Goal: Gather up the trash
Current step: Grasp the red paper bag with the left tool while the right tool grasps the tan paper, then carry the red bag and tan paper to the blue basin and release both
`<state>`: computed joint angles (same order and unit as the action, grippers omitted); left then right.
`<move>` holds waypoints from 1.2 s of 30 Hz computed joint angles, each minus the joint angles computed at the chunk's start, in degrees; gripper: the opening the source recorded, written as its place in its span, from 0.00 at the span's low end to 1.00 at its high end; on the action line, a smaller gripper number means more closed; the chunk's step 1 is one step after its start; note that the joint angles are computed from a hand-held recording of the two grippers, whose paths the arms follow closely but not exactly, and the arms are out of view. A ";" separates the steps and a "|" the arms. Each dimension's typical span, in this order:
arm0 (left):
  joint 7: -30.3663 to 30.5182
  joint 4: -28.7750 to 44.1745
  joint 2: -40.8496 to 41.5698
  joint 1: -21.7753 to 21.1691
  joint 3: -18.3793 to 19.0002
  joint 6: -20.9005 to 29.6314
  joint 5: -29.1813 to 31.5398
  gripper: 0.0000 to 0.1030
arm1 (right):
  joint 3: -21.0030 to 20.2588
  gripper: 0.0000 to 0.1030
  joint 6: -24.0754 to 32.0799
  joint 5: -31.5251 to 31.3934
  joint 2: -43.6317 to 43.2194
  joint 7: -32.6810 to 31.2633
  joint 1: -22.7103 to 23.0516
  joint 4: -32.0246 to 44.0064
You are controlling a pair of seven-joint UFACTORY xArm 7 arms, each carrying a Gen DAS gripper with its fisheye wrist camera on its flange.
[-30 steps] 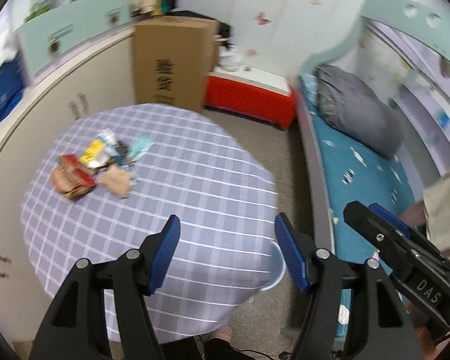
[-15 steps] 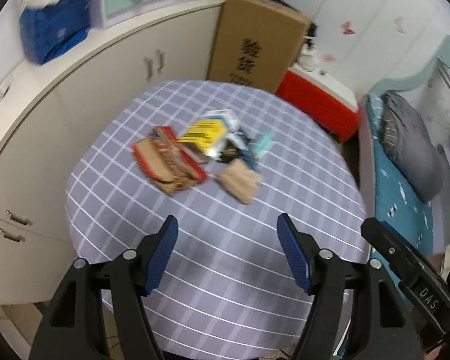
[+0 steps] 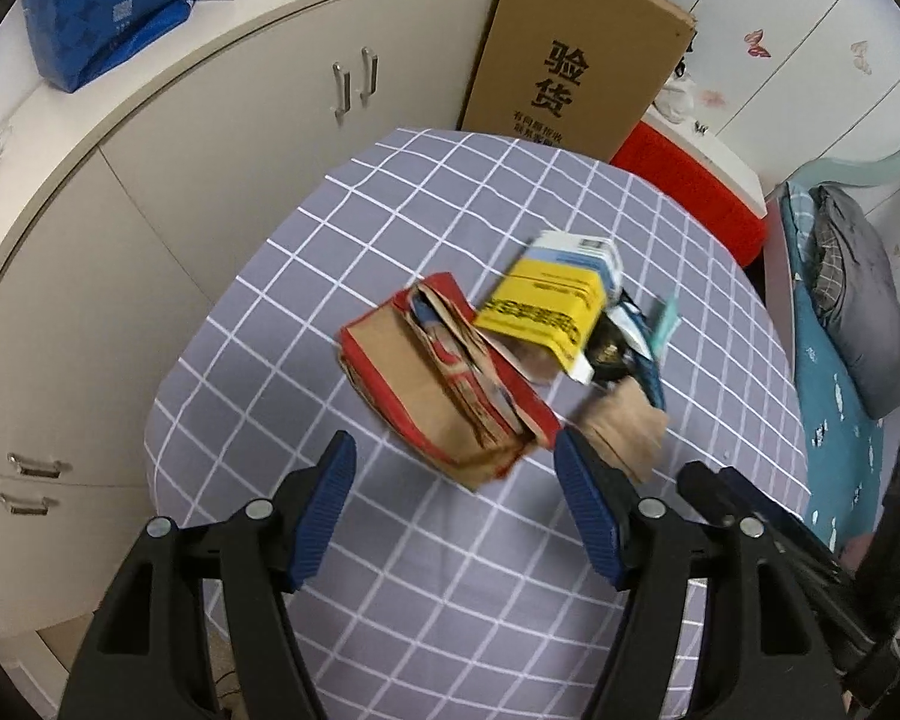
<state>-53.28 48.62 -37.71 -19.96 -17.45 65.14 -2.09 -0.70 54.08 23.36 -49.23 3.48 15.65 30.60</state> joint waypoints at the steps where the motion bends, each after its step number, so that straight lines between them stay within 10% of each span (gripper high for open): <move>1: 0.24 -0.07 0.28 0.03 0.26 -0.20 -0.08 0.65 | 0.15 0.64 -0.64 0.28 1.26 0.00 0.23 0.12; 6: 2.40 -0.68 2.75 0.53 1.88 -2.73 -0.34 0.65 | 0.17 0.60 -3.72 2.16 7.62 -0.37 1.32 0.80; 14: 3.51 1.18 8.60 1.42 2.63 -4.88 0.64 0.65 | -1.19 0.23 -1.56 2.76 10.95 -2.79 0.75 2.30; 23: 2.28 2.89 12.09 0.99 2.59 -3.90 1.39 0.20 | -3.00 0.17 3.83 2.86 7.37 -4.37 -2.89 2.67; 36: -10.09 7.73 4.59 1.05 -5.01 5.12 8.52 0.18 | -6.11 0.14 11.15 4.37 -1.54 -7.59 -4.59 2.82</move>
